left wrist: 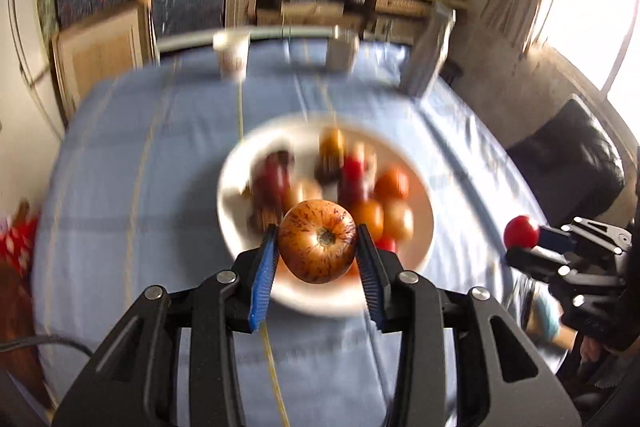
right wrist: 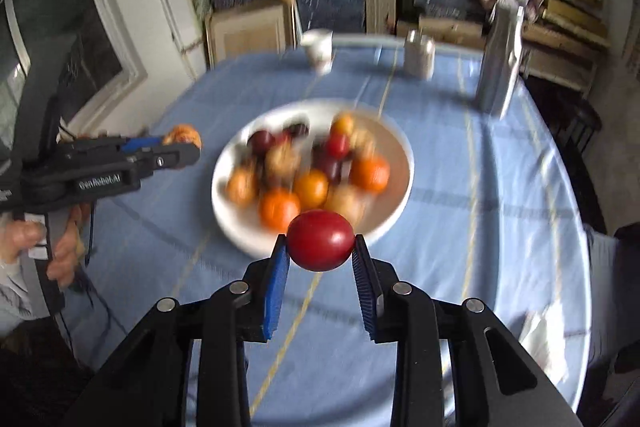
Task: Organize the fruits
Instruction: 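Carry both fruits onto the white plate and open both grippers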
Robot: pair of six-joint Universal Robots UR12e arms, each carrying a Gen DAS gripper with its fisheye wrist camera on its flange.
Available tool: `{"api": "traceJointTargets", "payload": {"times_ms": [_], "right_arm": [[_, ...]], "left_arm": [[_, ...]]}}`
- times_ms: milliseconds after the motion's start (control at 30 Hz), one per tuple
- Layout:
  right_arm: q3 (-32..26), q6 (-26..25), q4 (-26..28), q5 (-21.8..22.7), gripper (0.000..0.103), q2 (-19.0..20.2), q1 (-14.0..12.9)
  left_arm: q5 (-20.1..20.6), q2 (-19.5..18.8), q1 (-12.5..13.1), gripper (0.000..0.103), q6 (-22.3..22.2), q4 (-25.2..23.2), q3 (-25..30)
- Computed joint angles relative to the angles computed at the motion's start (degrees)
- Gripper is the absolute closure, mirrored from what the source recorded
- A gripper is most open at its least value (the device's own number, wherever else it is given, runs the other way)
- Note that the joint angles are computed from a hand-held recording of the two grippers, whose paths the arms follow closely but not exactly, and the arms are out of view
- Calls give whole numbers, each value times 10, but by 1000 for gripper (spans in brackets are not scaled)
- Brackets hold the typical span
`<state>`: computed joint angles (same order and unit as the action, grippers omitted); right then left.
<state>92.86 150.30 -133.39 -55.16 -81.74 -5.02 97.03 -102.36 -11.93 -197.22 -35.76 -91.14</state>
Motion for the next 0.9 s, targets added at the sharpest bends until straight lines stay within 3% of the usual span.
{"api": "traceJointTargets", "payload": {"times_ms": [133, 300, 600, 900], "right_arm": [[-58, 40, -43, 26, 71, 35, 8], [-112, 58, -58, 23, 71, 82, 27], [-157, 62, 2, -58, 71, 151, 51], [-203, 82, 48, -73, 71, 205, 68]], "left_arm": [[12, -30, 11, 65, 22, 2, 60], [6, -81, 22, 65, 39, -23, 126], [-40, -144, 36, 65, 30, -71, 162], [-59, -174, 47, 65, 12, -106, 180]]}}
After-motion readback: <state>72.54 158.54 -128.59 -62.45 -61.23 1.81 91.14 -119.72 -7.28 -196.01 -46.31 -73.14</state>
